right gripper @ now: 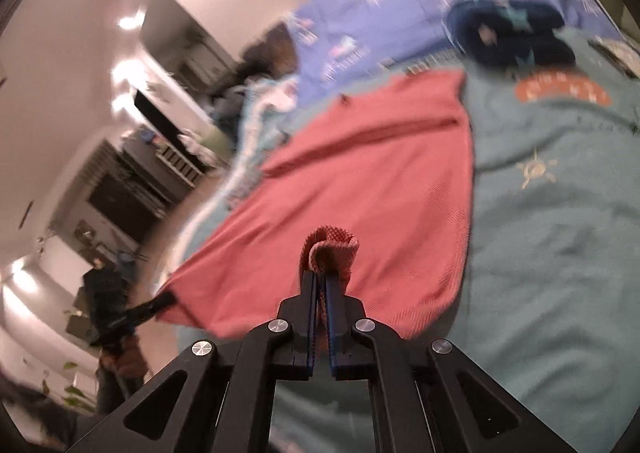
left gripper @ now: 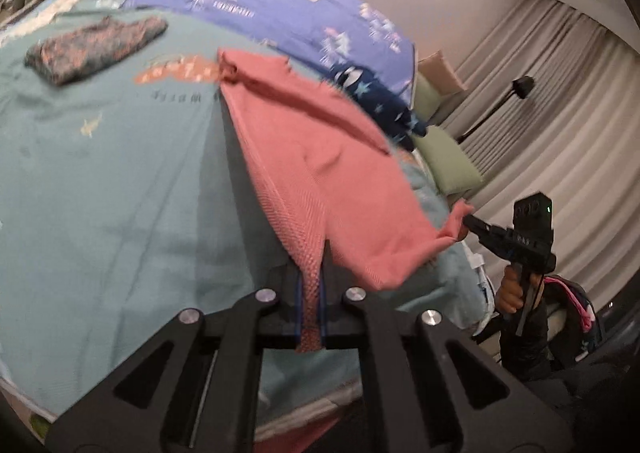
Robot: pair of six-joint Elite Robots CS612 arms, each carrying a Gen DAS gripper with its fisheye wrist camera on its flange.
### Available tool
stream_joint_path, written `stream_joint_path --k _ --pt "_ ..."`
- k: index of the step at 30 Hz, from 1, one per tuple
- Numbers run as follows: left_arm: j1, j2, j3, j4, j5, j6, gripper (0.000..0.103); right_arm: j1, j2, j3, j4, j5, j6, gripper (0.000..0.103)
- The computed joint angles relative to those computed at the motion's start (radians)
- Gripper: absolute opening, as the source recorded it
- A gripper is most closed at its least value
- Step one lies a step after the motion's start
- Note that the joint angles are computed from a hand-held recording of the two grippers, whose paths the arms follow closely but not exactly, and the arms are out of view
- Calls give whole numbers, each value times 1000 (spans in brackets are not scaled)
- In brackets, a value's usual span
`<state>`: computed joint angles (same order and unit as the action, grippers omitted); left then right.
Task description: Fold small clothes
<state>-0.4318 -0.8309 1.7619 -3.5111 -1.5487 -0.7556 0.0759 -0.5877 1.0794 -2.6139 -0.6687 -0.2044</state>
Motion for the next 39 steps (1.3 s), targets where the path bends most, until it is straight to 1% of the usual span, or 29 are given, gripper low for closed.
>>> stream_joint_path --k 2,3,5,7,8,9,10,11,12,13,14,15,16,18,20,22,25,26,27,28,29,30,31,33,34,35,36,38,39 --pt "1 -18 19 9 -4 21 7 -7 -46 75 -8 -7 -81 4" --pt "0 -27 31 24 -3 28 7 -8 -73 122 -13 -34 -125 5" --pt "-4 -41 45 73 17 30 7 -10 -105 180 8 -87 -167 5" --pt "-5 -48 62 109 31 9 7 -7 -119 211 36 -156 -165 5" --pt "-4 -47 65 119 32 -5 7 -7 -121 221 51 -190 -149 8" --pt "-2 -46 70 131 27 -22 7 -8 -118 223 60 -200 -128 10" --pt "-1 -43 71 136 25 -36 7 -11 -114 222 65 -195 -106 15" --pt "1 -40 73 136 22 -48 7 -17 -107 220 66 -177 -66 25" --pt "3 -35 71 142 10 -57 8 -19 -99 210 66 -164 -42 30" --pt "4 -32 67 152 6 -60 15 -25 -90 204 57 -136 -3 42" --pt "4 -29 65 162 8 -66 28 -29 -85 200 49 -114 20 51" --pt "4 -24 61 169 12 -81 36 -35 -79 197 33 -84 50 53" --pt "4 -20 60 165 11 -93 46 -38 -78 197 29 -67 65 55" --pt "7 -8 55 139 -7 -110 48 -48 -75 194 37 -26 84 60" --pt "11 6 46 120 -39 -112 55 -53 -71 188 41 -17 98 70" --pt "16 21 28 125 -75 -111 57 -51 -58 167 51 -27 123 70" --pt "14 31 13 122 -77 -95 60 -46 -15 100 144 32 151 70" --pt "16 33 10 118 -84 -93 63 -42 2 74 193 57 157 70" --pt "17 34 8 111 -95 -98 63 -38 13 58 218 67 164 67" --pt "19 35 7 106 -104 -105 63 -34 21 48 230 75 175 42" --pt "20 35 8 105 -107 -110 63 -31 26 39 266 85 170 2" --pt "20 35 10 103 -108 -114 63 -30 27 43 260 105 201 4" --pt "20 34 12 100 -108 -120 63 -34 19 64 212 119 232 3" --pt "21 29 20 98 -111 -132 63 -50 -13 134 61 144 280 3" --pt "21 27 24 95 -111 -135 63 -56 -31 163 18 129 283 3" --pt "20 25 30 91 -113 -137 64 -62 -54 192 -5 89 267 3" --pt "20 23 32 90 -115 -135 64 -65 -70 210 4 44 247 3" --pt "20 22 34 96 -119 -124 64 -68 -85 223 61 -6 213 3" --pt "20 22 34 98 -120 -120 64 -69 -87 228 72 -28 211 3"
